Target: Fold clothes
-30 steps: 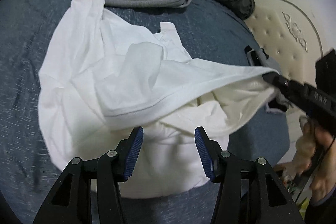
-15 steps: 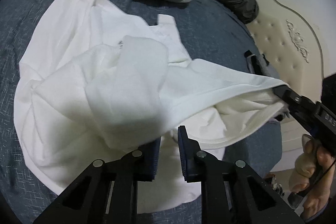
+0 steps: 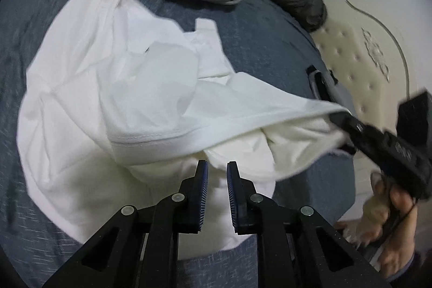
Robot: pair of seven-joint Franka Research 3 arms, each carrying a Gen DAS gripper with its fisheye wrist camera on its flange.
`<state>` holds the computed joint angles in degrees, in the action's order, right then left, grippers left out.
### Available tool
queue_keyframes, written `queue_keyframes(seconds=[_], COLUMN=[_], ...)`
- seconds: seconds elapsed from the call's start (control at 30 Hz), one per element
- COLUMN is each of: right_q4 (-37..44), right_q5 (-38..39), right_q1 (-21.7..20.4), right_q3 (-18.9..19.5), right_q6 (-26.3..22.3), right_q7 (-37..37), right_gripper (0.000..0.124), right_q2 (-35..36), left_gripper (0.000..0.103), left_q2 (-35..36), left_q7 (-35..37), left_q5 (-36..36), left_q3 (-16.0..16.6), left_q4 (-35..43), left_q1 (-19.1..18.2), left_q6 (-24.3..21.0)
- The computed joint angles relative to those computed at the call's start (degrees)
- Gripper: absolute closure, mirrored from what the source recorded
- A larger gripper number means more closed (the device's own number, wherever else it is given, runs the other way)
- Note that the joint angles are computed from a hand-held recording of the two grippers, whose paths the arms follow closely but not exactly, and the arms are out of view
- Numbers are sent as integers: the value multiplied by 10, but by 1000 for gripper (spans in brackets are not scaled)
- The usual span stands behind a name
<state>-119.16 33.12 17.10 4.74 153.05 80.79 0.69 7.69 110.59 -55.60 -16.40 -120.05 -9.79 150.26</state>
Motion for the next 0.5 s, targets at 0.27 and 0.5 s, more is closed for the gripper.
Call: queue_keyframes(seconds=[0.27,0.5], right_q4=[-12,-30], right_q5=[0,2], right_q1=[0,3], right_q3=[-2,-3], right_q6=[-6,-5], right_q7=[-13,-27], right_gripper=[118,118], right_q2=[-15,-33], left_gripper=[81,100], left_q2=[43,12], left_q7=[-30,14], left_q5=[2,-10], left_q3=[-8,-17], left_q4=[29,6], left_q1=[7,23], left_q6=[19,48])
